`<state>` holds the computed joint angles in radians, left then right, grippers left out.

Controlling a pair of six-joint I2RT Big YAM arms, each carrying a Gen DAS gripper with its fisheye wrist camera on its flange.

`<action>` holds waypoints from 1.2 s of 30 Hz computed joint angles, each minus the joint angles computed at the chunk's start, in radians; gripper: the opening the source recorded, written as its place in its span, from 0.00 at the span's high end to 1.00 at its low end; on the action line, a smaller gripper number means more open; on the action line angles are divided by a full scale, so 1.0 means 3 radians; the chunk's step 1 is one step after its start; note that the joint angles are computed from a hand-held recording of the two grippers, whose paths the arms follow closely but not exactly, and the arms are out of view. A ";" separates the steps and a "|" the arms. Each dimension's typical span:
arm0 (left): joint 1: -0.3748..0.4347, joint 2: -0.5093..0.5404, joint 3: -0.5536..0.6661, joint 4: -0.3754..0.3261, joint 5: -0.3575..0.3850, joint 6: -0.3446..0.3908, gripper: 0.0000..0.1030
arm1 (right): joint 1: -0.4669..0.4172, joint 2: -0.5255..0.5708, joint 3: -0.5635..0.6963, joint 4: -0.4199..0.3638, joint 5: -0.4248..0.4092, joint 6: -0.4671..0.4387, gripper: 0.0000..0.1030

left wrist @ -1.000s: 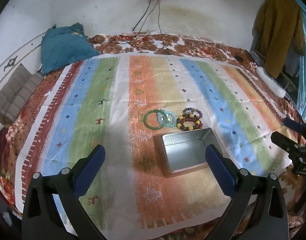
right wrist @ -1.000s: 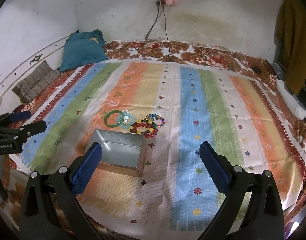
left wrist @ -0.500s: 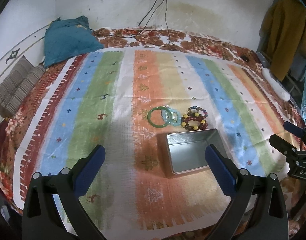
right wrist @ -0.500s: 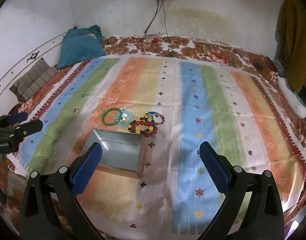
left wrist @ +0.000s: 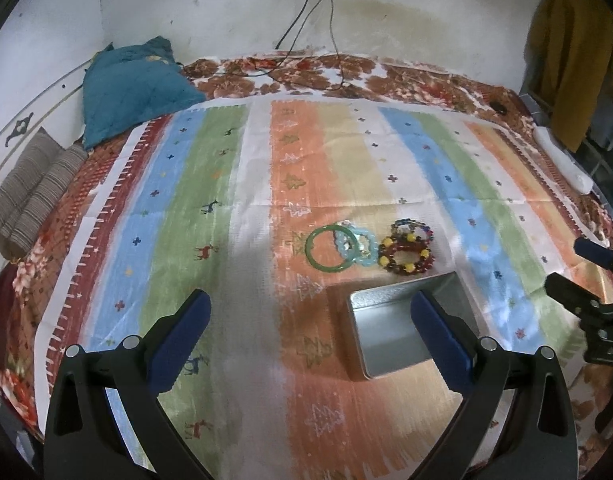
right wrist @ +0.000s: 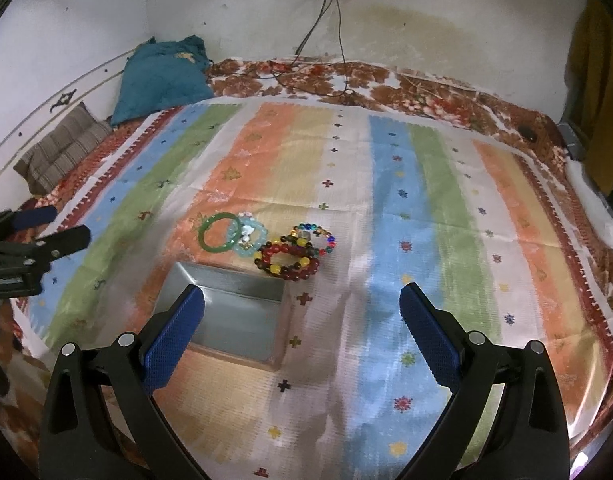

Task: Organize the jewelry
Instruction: 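Move both tools forward toward the bracelets beside the silver tin, then grasp the green jade bangle with the left tool while the right grasps the multicolour bracelet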

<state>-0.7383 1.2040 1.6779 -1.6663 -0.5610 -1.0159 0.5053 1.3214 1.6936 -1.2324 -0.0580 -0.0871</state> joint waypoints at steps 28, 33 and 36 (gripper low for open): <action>0.0820 0.0344 -0.0019 0.0235 0.0471 0.0522 0.05 | -0.0090 0.0852 0.0584 -0.0207 0.0096 0.0119 0.04; 0.0873 0.0478 0.0015 0.0310 0.0607 0.0698 0.05 | -0.0101 0.1043 0.0712 -0.0261 0.0105 0.0168 0.04; 0.0913 0.0550 0.0032 0.0360 0.0648 0.0787 0.06 | -0.0116 0.1143 0.0779 -0.0289 0.0125 0.0189 0.04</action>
<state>-0.4643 1.3691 1.6874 -1.5583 -0.3666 -0.7797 0.4706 1.6641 1.9272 -1.3191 -0.0206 -0.0306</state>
